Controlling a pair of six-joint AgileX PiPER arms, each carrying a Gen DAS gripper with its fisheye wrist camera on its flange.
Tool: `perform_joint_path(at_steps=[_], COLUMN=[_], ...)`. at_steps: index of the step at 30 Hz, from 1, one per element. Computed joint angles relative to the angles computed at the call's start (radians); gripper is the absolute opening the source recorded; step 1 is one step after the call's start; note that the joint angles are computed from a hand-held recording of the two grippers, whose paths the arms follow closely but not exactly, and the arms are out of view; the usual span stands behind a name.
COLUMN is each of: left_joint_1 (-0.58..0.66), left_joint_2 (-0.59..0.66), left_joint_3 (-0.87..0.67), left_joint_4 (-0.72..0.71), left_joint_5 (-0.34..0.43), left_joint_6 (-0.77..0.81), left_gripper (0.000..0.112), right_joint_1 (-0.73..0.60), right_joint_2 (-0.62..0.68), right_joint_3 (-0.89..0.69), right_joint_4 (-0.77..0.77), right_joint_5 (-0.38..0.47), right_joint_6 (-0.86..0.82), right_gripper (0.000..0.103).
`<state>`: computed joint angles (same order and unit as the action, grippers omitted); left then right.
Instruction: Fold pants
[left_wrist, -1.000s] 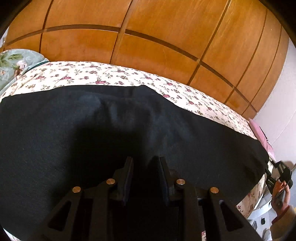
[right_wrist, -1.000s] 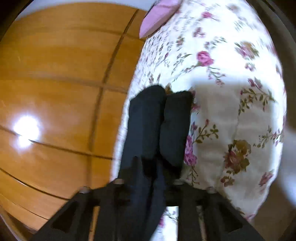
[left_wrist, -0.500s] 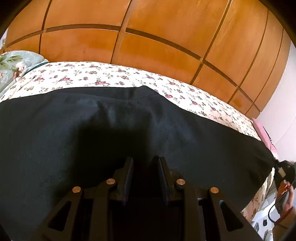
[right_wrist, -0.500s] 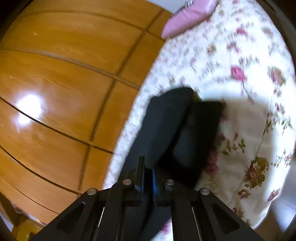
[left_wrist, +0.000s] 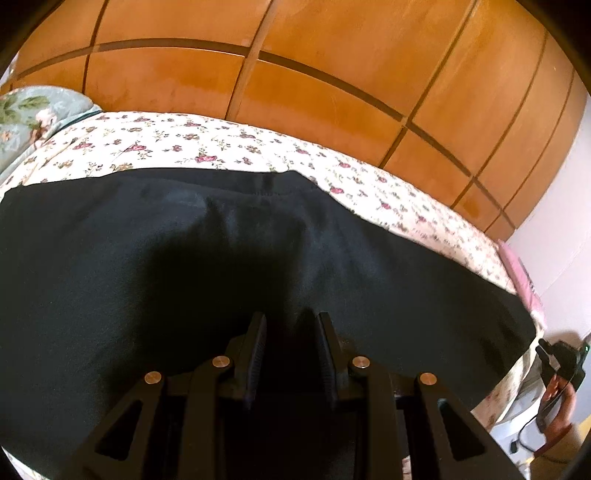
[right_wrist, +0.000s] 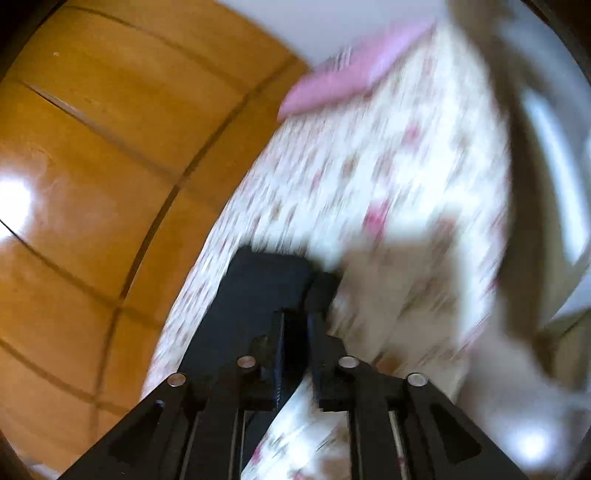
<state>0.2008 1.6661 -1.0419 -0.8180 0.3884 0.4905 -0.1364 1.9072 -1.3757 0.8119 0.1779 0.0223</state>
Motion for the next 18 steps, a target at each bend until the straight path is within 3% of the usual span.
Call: perform_joint_path(at_steps=[3, 6, 10, 12, 14, 16, 18], left_joint_1=[-0.002, -0.038, -0.096, -0.113, -0.118, -0.123, -0.149], left_joint_2=[0.012, 0.059, 0.165, 0.231, 0.28, 0.33, 0.377], left_joint_3=[-0.05, -0.147, -0.328, -0.432, -0.506, -0.576, -0.63], left_joint_4=[-0.02, 0.099, 0.365, 0.476, 0.518, 0.56, 0.726], left_joint_5=[0.02, 0.037, 0.114, 0.189, 0.236, 0.252, 0.229], left_joint_6=[-0.003, -0.121, -0.362, -0.455, -0.485, -0.496, -0.598], left_gripper=[0.027, 0.027, 0.027, 0.027, 0.027, 0.027, 0.027], right_joint_1=[0.001, 0.046, 0.132, 0.137, 0.132, 0.122, 0.132], right_joint_2=[-0.032, 0.056, 0.277, 0.326, 0.327, 0.265, 0.239], right_joint_3=[-0.019, -0.194, -0.553, -0.599, -0.531, -0.384, -0.332], right_joint_4=[0.068, -0.06, -0.412, -0.483, -0.443, -0.308, -0.309], right_joint_5=[-0.01, 0.121, 0.36, 0.411, 0.362, 0.237, 0.191], right_joint_6=[-0.156, -0.161, 0.089, 0.153, 0.139, 0.032, -0.011], right_gripper=[0.016, 0.016, 0.016, 0.016, 0.014, 0.014, 0.014])
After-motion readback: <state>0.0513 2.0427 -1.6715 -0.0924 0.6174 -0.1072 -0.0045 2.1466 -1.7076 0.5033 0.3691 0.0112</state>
